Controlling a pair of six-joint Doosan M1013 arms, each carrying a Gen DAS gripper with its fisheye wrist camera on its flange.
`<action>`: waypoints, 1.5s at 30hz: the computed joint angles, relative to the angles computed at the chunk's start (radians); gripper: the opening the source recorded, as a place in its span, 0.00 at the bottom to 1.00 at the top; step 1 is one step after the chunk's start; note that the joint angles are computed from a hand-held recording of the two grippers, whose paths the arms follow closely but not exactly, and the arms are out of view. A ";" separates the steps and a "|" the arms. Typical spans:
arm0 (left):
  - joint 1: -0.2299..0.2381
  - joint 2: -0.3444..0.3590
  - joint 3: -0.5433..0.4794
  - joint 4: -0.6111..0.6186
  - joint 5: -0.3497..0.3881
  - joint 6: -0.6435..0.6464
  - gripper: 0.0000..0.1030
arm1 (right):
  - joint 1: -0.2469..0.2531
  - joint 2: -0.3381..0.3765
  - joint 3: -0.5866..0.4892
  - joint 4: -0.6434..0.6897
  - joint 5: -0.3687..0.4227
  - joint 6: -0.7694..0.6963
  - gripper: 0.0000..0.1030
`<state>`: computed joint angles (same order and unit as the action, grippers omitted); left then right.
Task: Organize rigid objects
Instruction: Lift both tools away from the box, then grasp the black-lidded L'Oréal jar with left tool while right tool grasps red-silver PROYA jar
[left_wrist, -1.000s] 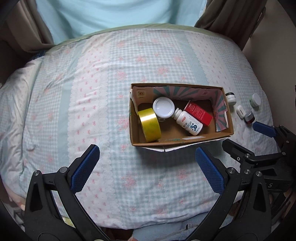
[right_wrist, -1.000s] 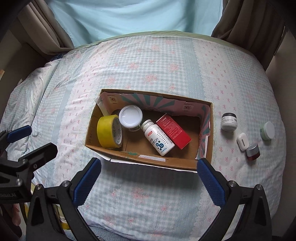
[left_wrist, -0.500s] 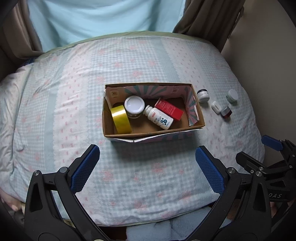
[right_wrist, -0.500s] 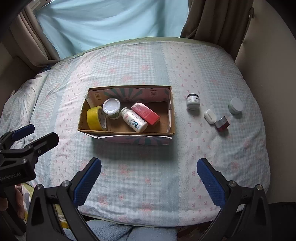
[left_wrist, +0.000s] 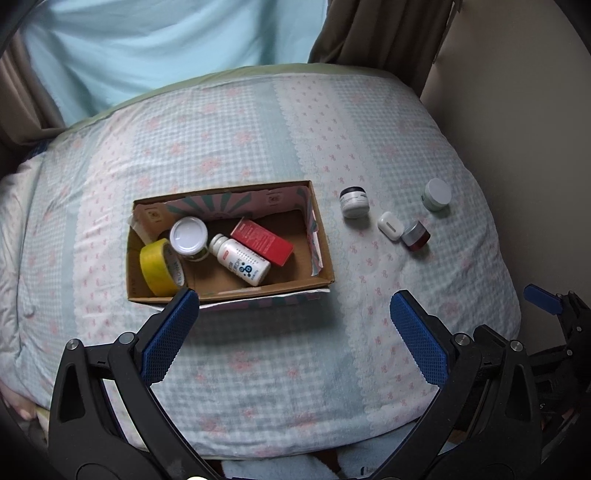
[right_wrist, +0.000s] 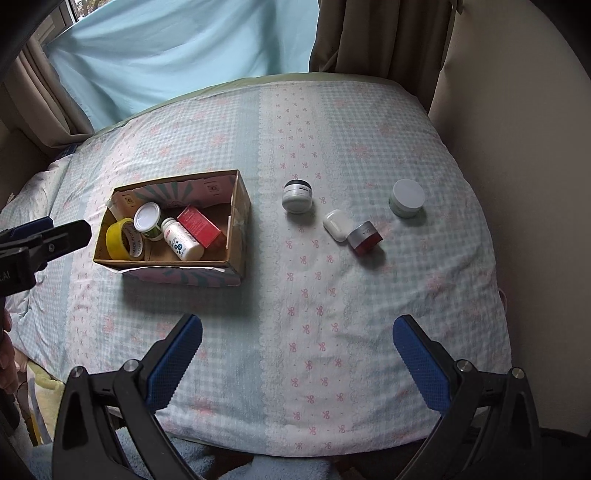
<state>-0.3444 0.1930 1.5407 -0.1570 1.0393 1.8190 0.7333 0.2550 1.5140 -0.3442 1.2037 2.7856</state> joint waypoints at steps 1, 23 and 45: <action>-0.023 0.008 -0.005 0.019 0.003 -0.034 1.00 | -0.013 -0.014 0.022 0.007 -0.013 -0.030 1.00; -0.223 0.415 -0.322 0.149 0.150 -0.411 0.94 | -0.277 -0.033 0.294 0.079 -0.391 -0.547 0.99; -0.201 0.587 -0.411 0.143 0.189 -0.369 0.58 | -0.327 0.101 0.316 0.217 -0.599 -0.717 0.62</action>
